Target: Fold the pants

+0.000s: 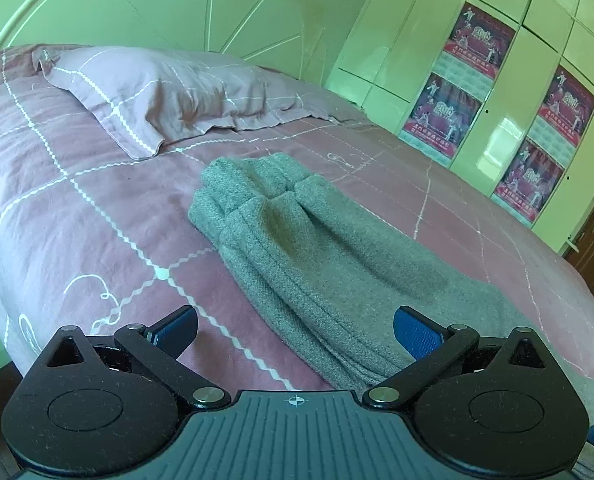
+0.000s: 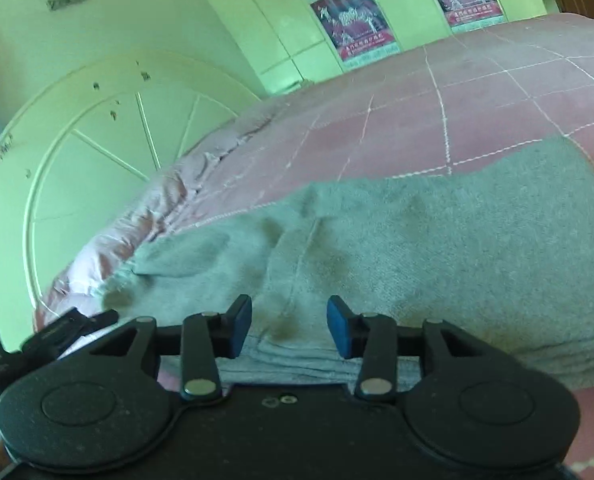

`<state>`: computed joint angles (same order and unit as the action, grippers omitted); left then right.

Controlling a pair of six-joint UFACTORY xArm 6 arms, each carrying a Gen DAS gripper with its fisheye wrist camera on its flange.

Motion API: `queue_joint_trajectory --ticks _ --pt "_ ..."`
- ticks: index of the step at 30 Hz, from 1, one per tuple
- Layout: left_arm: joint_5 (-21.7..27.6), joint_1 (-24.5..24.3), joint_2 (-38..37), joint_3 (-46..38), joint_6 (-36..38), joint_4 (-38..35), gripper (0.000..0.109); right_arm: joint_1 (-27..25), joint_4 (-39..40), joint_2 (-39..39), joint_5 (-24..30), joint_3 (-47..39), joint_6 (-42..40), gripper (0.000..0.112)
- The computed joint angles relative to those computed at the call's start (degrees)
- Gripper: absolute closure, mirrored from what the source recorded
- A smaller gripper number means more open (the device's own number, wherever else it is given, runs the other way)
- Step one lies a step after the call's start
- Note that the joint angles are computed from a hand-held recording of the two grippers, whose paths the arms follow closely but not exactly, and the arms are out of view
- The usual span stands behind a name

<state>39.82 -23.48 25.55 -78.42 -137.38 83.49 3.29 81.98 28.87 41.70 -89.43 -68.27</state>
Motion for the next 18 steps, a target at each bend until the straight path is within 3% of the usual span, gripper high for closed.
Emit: queue_joint_trajectory --ticks 4,10,18 --pt "-0.51 0.13 0.93 -1.32 1.46 -0.25 0.006 -6.25 6.63 -2.59 3.68 4.23 5.59 0.074" --pt "0.67 -1.04 2.4 -3.99 3.73 0.06 0.006 -12.62 8.94 -3.28 5.38 6.15 13.43 0.068" --pt "-1.39 -5.92 10.17 -17.85 28.05 -1.04 0.006 -12.94 11.69 -0.32 5.4 4.04 17.34 0.07"
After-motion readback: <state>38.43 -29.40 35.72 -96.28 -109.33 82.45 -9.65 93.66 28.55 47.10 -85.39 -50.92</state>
